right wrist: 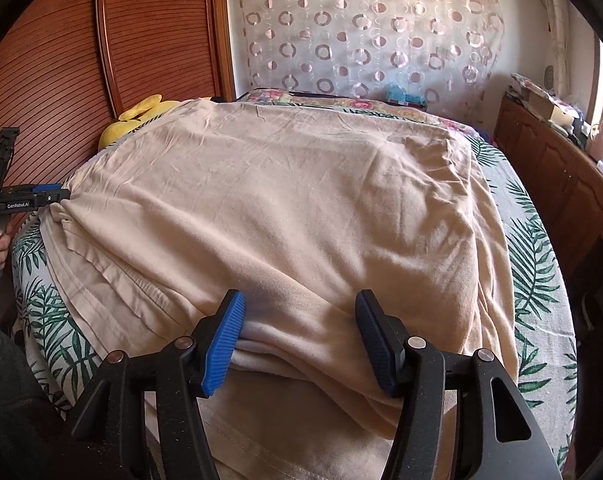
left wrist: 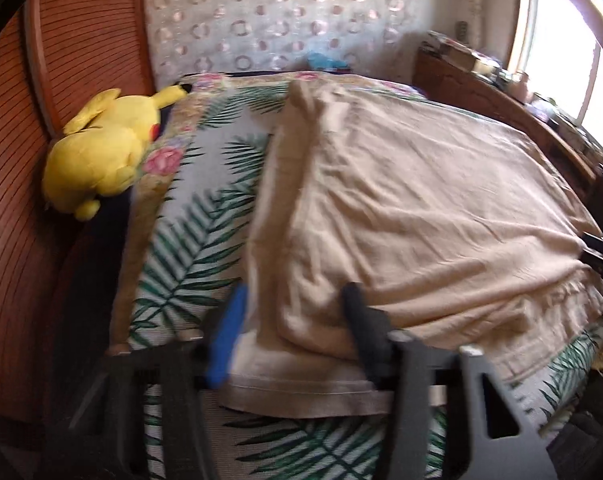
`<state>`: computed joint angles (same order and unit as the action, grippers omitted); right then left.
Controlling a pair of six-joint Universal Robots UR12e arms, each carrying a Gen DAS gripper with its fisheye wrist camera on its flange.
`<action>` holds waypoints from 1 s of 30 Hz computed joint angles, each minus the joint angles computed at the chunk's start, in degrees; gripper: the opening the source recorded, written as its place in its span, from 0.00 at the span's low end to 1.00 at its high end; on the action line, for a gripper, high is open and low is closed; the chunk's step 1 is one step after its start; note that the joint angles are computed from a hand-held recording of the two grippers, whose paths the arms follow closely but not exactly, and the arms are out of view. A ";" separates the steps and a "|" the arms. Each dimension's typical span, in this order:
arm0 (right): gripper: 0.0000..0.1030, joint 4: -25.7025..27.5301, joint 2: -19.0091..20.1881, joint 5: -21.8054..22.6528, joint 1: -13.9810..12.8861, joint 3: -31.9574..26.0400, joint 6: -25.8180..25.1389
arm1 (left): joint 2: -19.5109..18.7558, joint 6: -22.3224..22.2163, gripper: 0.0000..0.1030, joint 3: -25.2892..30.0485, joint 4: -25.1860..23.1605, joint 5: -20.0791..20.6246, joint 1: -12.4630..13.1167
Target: Fold small clothes
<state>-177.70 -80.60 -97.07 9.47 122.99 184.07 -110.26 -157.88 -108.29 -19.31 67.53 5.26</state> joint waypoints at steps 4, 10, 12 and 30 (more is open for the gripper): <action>0.58 0.09 -0.12 0.51 -0.23 0.04 0.06 | 0.48 2.88 0.08 0.51 -2.90 -2.35 -0.13; 0.58 1.85 -1.49 3.35 -1.74 0.31 1.49 | 1.82 2.47 0.08 0.64 -0.49 -9.06 -0.65; 0.58 1.93 -2.16 1.79 -1.96 0.50 2.70 | 2.15 2.68 0.07 0.94 0.15 -11.07 -1.28; 0.58 -2.09 -8.68 0.56 -4.56 5.97 3.43 | 2.08 13.08 0.07 8.78 -9.72 -22.78 -9.45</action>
<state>-179.79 -89.29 -96.51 4.90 128.95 187.50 -108.18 -144.80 -99.51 -29.04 44.75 -4.18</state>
